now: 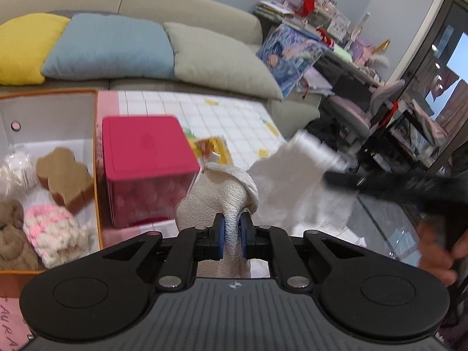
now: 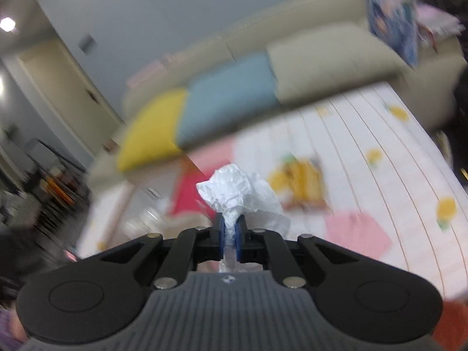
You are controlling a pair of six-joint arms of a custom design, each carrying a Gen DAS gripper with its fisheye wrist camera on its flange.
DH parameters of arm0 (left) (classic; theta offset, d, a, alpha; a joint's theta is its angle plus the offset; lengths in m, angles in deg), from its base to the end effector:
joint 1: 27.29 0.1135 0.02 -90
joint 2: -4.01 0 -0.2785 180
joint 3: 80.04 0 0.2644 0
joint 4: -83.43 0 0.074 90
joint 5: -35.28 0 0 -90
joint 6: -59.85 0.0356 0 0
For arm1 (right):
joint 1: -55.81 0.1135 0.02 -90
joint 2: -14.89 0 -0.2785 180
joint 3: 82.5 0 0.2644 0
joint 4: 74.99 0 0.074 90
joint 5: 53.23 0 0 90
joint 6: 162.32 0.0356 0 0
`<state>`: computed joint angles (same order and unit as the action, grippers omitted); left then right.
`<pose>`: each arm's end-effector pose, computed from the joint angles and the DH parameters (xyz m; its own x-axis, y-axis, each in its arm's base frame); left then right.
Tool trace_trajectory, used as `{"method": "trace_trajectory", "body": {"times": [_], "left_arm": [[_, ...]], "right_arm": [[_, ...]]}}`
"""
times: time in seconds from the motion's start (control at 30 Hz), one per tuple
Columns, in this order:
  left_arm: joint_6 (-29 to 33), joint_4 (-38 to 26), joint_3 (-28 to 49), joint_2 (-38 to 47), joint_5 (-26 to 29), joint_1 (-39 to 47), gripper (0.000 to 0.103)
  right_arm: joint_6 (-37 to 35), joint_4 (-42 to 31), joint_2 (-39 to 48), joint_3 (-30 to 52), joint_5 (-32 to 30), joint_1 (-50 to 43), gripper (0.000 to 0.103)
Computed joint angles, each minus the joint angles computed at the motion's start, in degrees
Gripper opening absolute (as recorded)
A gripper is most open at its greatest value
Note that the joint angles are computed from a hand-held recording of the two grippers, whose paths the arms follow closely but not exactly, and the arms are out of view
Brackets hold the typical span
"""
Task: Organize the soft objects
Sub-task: 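Lift the towel and tissue and carry them over the white box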
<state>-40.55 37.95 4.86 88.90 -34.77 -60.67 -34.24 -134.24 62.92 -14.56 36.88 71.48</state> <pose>0.2730 -0.1944 0.3143 -0.7149 0.2678 -0.6459 0.5977 0.7134 -0.3658 0.1609 0.0451 0.3411 -0.6461 0.4593 -0.6095 0.1650 0.8638 0.4760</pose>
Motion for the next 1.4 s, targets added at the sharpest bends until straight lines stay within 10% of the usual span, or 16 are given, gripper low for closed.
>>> {"method": "trace_trajectory", "body": {"times": [0.6,0.97,1.17,1.4], "left_arm": [[1.26,0.63,-2.8,5.29,-3.9,0.99,0.012],[1.24,0.48,-1.35,9.11,-2.35,1.5,0.012],[0.77,0.66,-0.26,10.75,-2.48,1.12,0.012],[0.56,0.14,0.35,12.33,-2.78,0.87,0.012]], "right_arm": [[-2.59,7.27,20.52,-8.9,1.12,2.04,0.008],[-7.49,6.05,24.05,-4.81,12.62,8.68,0.076],[-11.55,10.73,27.67,-5.6,10.7,6.52,0.074],[-10.0,12.74,30.2,-6.86,6.1,2.92,0.034]]}}
